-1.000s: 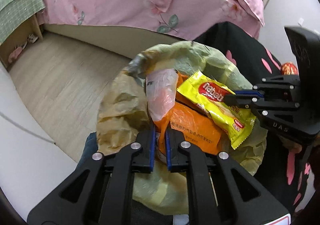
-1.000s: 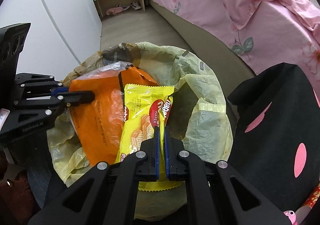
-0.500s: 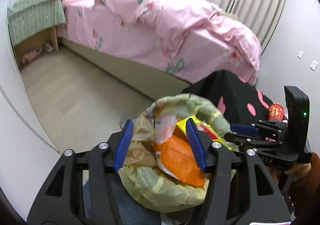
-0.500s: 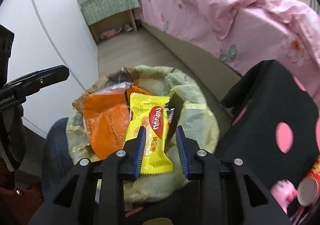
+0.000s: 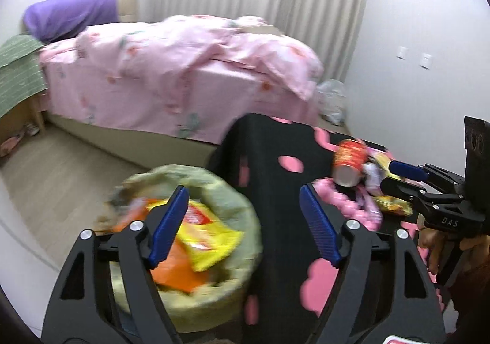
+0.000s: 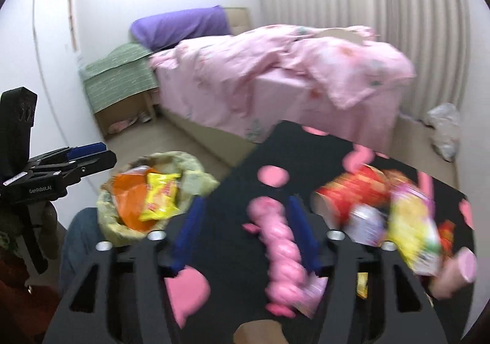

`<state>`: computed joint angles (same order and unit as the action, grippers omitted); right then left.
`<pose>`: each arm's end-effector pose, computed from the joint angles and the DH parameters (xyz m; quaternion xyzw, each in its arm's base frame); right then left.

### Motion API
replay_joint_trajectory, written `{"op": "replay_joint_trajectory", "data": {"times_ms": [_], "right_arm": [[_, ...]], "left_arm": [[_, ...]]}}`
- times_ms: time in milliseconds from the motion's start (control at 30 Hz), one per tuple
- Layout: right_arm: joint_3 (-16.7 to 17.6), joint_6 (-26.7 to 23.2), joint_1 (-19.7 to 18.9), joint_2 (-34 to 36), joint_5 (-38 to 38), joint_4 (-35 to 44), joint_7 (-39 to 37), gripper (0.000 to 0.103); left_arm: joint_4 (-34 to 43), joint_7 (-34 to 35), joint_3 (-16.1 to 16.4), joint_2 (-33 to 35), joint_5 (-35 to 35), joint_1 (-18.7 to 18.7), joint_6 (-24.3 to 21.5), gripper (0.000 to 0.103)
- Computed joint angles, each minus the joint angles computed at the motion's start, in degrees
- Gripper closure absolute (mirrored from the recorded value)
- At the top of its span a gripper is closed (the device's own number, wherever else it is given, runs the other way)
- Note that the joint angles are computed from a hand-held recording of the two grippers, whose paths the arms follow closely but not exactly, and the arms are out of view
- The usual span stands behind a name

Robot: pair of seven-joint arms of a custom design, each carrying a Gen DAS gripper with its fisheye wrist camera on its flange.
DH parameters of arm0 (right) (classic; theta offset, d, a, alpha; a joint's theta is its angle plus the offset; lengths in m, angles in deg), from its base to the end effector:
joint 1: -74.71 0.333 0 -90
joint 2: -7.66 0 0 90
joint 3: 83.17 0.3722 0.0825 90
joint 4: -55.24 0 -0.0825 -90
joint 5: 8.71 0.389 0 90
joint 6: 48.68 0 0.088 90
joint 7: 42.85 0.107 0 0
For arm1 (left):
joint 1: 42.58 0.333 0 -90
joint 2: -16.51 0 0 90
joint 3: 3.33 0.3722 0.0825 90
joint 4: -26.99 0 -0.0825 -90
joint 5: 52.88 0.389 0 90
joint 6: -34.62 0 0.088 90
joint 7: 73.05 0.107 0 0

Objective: Collect trash
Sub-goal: 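Grasp the purple chip bag with the left tool while the right tool grasps a red wrapper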

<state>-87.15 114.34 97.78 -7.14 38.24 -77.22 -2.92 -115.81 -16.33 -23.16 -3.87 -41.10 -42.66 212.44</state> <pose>0.4843 0.1233 0.5780 -0.7747 0.4565 -0.1759 0.4006 0.4231 -0.1916 0.5692 -0.6253 0.6309 -0.3900 0.2426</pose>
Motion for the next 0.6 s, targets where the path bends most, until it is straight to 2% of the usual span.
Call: {"op": "replay_joint_trajectory", "data": {"times_ms": [167, 267, 333, 433, 533, 600], "right_arm": [[-1.82, 1.48, -4.32, -4.84, -4.75, -5.82, 3.96, 0.046], [-1.8, 3.02, -8.3, -6.78, -11.18, -9.08, 8.78, 0.046], [-1.71, 4.63, -10.84, -7.24, -14.94, -10.93, 12.55, 0.045], [-3.89, 5.64, -11.23, -6.78, -17.3, -11.78, 15.33, 0.045], [-3.53, 8.09, -12.84, -5.84, -21.39, -12.8, 18.63, 0.046], [-1.6, 11.65, -15.7, -5.51, -25.25, -14.22, 21.87, 0.046]], "left_arm": [[3.72, 3.93, 2.89, 6.28, -2.68, -8.02, 0.8, 0.03], [6.23, 10.24, 8.05, 10.37, -8.28, -16.51, 1.13, 0.03], [7.69, 14.45, 9.93, 12.24, -12.76, -20.08, 0.54, 0.029], [10.5, 20.76, 10.74, 15.3, -21.09, -23.28, -1.08, 0.026], [13.54, 27.26, 9.91, 17.73, -28.48, -24.3, -1.93, 0.019], [16.56, 33.94, 8.84, 19.74, -34.41, -24.47, -2.46, 0.013]]}}
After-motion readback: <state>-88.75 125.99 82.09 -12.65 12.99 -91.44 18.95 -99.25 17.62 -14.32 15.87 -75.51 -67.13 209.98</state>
